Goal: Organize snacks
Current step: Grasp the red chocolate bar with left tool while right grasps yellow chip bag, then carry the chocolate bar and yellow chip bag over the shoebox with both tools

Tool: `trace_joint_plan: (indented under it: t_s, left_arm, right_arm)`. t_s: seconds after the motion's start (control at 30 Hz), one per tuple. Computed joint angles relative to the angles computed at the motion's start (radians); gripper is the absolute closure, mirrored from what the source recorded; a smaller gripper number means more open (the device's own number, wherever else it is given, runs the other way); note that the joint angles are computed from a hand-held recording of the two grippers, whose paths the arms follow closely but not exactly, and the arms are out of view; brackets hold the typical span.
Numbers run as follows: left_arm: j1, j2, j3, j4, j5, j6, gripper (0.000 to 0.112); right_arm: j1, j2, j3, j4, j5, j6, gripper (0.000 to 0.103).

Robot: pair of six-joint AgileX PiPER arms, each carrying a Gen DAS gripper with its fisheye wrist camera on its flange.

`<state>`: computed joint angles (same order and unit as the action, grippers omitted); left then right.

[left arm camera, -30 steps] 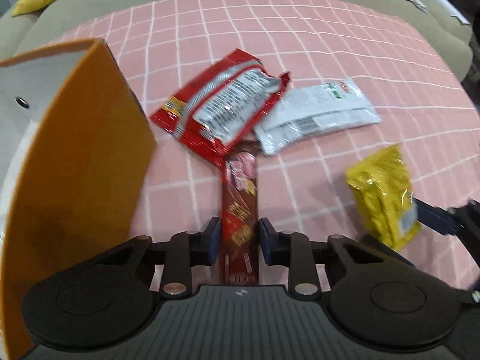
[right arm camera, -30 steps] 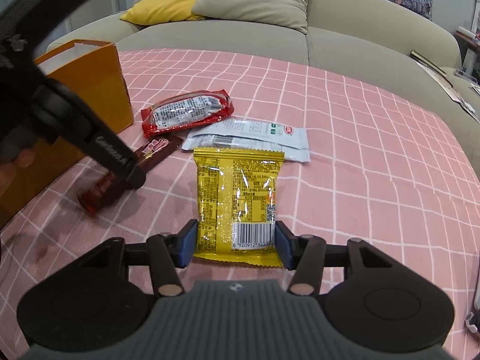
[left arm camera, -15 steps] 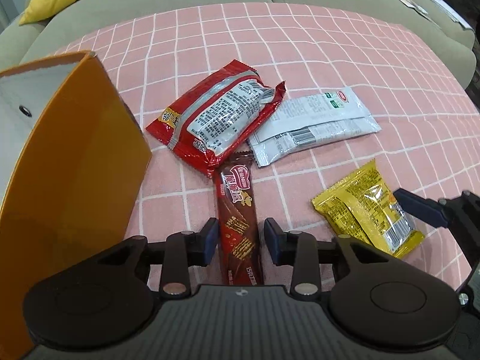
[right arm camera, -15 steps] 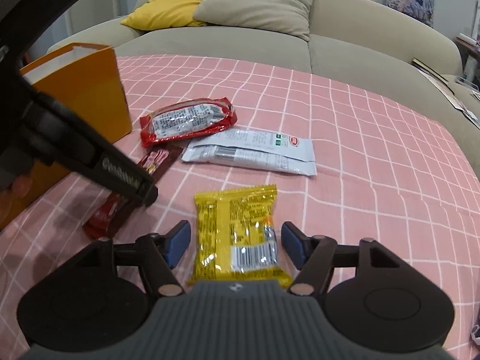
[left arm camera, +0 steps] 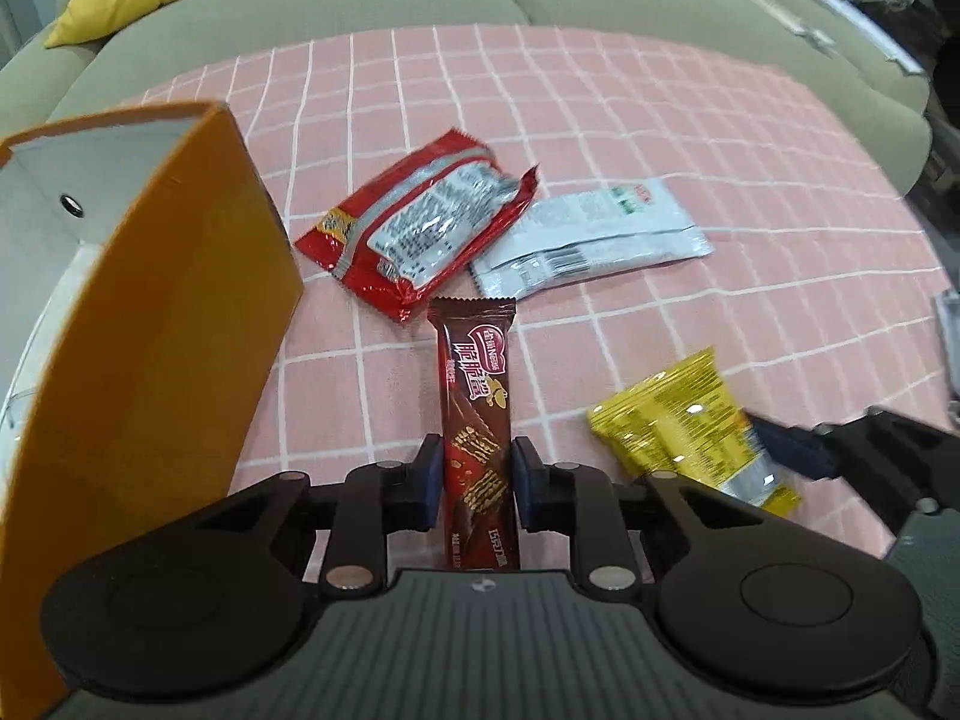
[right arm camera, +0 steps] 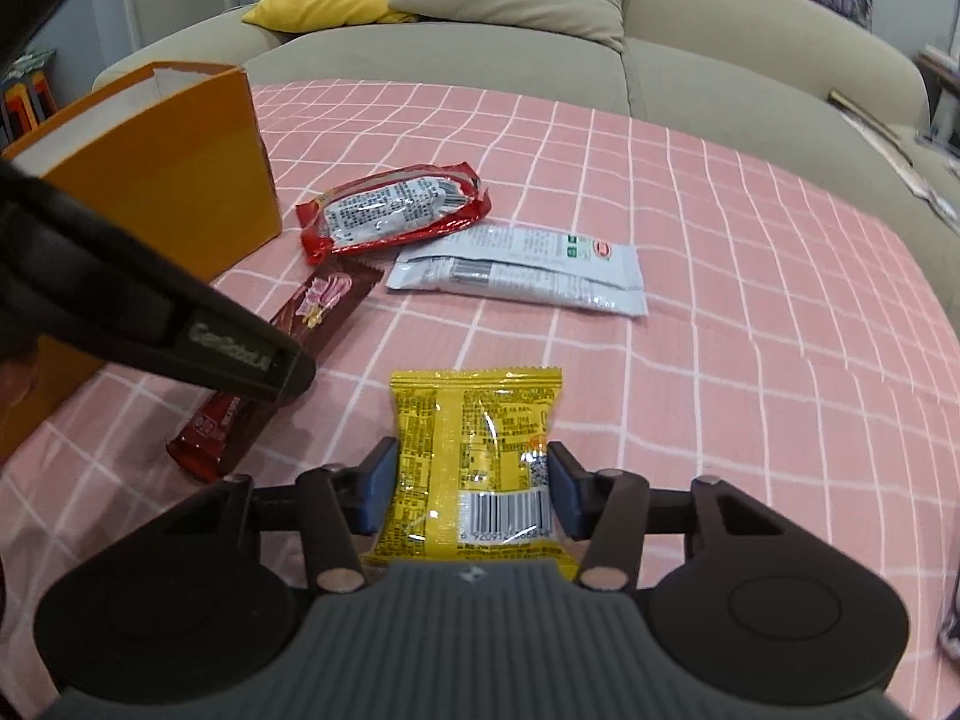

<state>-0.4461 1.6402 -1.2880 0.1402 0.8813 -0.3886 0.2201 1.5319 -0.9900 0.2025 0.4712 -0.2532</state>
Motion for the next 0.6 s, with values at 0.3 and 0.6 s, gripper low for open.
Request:
trace_joint_plan:
  t_s: [0.3, 0.6]
  left_arm:
    - [-0.020, -0.213, 0.039, -0.016, 0.066, -0.020, 0.087]
    - [0.001, -0.414, 0.064, 0.019, 0.167, -0.054, 0.086]
  right_arm:
    - [0.019, -0.188, 0.032, 0.095, 0.113, 0.045, 0.054]
    - [0.116, -0.305, -0.014, 0.062, 0.186, 0.141, 0.053]
